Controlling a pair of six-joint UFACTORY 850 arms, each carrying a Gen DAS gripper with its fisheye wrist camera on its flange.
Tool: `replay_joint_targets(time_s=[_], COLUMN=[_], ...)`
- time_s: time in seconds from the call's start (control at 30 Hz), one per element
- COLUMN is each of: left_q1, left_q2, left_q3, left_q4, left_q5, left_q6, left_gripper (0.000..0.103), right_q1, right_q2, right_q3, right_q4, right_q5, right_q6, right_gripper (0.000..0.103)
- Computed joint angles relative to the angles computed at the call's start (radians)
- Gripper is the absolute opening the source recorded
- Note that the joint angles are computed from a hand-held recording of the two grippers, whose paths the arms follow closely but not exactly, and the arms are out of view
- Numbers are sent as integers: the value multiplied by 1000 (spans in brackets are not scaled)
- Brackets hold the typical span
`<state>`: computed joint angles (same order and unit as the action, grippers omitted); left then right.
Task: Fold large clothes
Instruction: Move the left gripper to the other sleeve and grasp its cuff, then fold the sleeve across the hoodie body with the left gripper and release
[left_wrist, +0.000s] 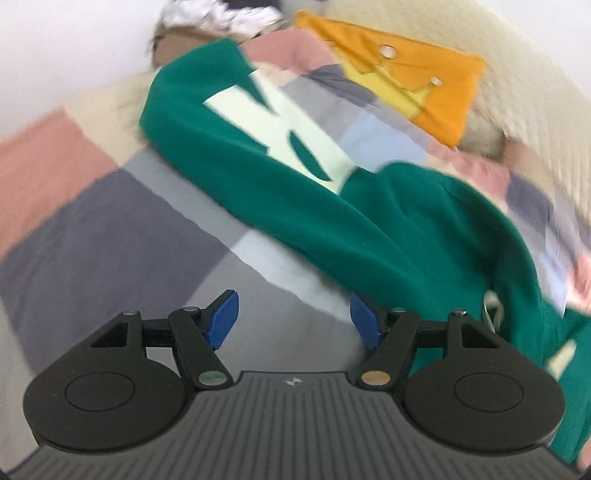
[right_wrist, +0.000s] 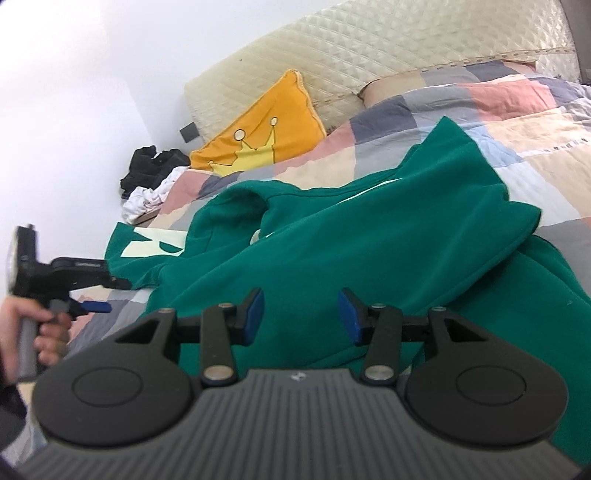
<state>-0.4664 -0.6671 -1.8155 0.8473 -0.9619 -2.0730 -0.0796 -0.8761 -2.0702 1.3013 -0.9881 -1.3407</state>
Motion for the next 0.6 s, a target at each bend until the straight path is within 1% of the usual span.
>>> replay_joint_targets(time_s=[0.03, 0.1, 0.17, 0.2, 0.27, 0.33, 0.43, 0.5, 0.6], left_q1=[16, 42, 67, 77, 93, 119, 159, 178, 204], left_q2=[25, 57, 86, 88, 95, 94, 80, 69, 41], left_q3=[52, 128, 200, 216, 249, 270, 274, 272, 241], left_q4=[24, 79, 165, 202, 292, 360, 389, 416, 394], left_q5=[43, 102, 169, 184, 185, 203, 210, 195, 148], left_q6=[-71, -201, -353, -412, -545, -654, -775, -861, -890], left_gripper=[72, 72, 74, 74, 74, 74, 74, 74, 74], right_q1=[5, 14, 21, 24, 29, 33, 37, 42, 49], right_q2=[0, 1, -10, -18, -26, -32, -42, -49, -58], right_q3=[3, 9, -5, -15, -25, -31, -36, -44, -53], right_q4=[-3, -16, -26, -25, -17, 2, 22, 23, 16], right_q5=[12, 40, 54, 59, 71, 83, 94, 112, 138], right_q6=[-11, -16, 2, 8, 2, -18, -23, -22, -25], right_gripper=[48, 48, 48, 48, 48, 48, 48, 48, 48])
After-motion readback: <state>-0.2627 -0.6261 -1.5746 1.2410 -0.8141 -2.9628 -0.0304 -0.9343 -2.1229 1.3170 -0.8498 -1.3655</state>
